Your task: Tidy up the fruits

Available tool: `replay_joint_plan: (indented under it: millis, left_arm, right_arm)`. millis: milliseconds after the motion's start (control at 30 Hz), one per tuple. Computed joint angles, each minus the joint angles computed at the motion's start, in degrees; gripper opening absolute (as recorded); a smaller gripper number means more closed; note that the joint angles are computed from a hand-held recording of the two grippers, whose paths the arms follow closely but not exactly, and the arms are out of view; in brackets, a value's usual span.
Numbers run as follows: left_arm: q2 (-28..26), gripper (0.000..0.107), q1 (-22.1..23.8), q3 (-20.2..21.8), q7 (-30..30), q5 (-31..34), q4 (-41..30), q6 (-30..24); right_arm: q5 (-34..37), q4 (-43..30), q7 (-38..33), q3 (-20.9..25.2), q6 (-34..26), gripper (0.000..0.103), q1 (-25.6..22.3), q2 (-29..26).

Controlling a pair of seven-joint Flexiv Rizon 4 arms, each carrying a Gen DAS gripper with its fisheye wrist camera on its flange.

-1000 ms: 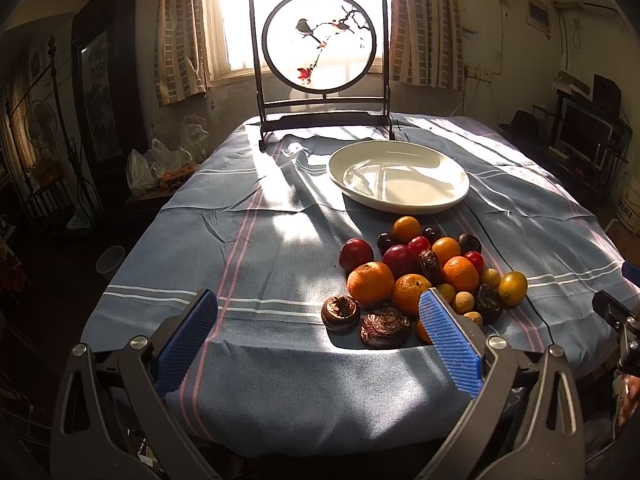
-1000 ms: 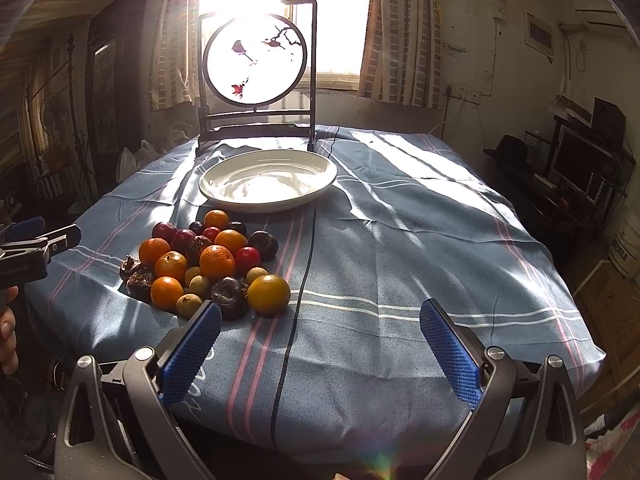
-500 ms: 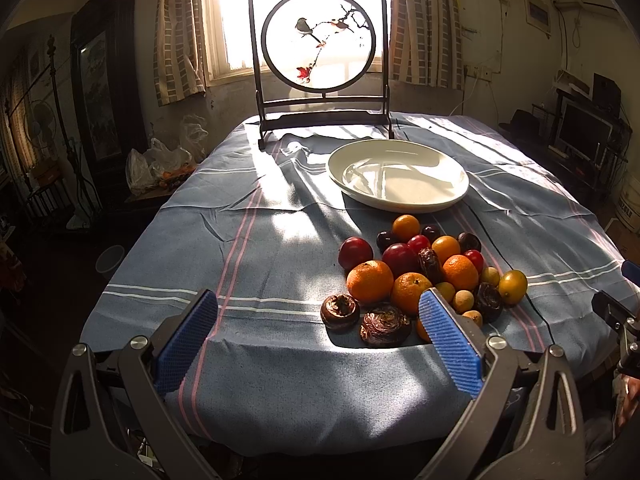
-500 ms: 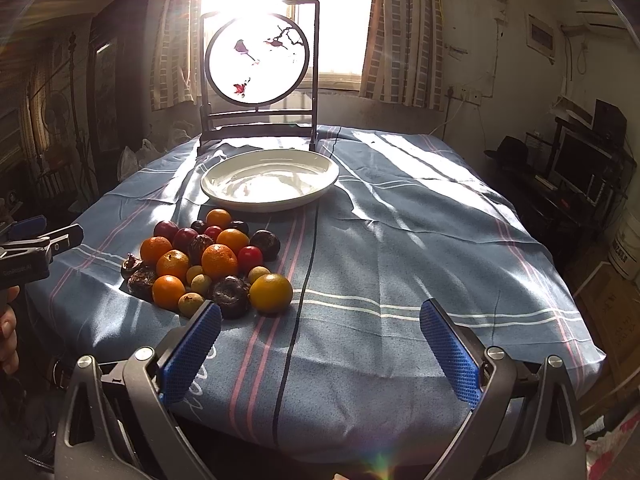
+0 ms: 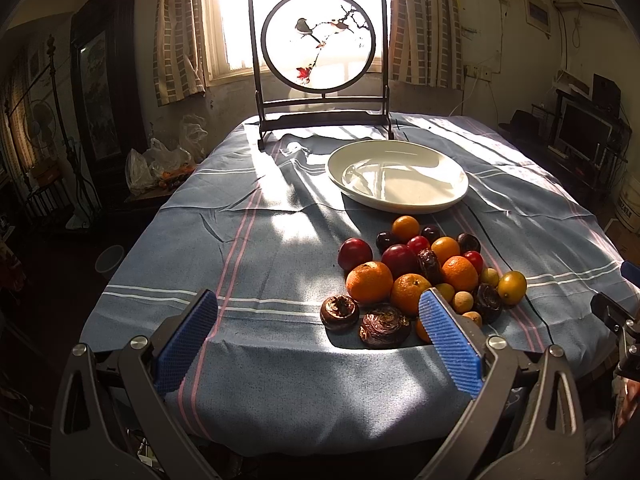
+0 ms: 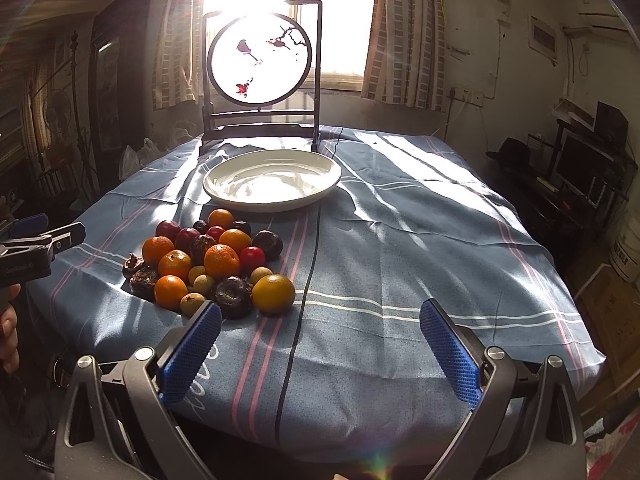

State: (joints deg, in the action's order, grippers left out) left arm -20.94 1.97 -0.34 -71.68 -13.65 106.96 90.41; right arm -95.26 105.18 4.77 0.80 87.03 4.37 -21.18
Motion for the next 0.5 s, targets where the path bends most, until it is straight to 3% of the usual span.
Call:
replay_joint_plan:
  millis: [300, 367, 500]
  left_arm:
    - [-0.5, 0.099, -0.4, 0.7, -0.3, 0.5, 0.0, 0.4]
    - [-1.1, 0.099, -1.1, 2.0, -0.5, 1.5, -0.2, 0.5]
    - [-2.7, 0.099, 1.3, 0.4, 2.8, 2.2, 0.2, -0.5]
  right_arm:
    - [0.2, 0.0, 0.0, 0.1, -0.2, 0.100, 0.0, -0.1]
    - [2.0, 0.3, -1.5, 0.0, -0.3, 0.100, 0.3, -0.3]
    - [7.6, 1.1, -5.7, -0.8, 0.8, 0.100, 1.3, -1.2]
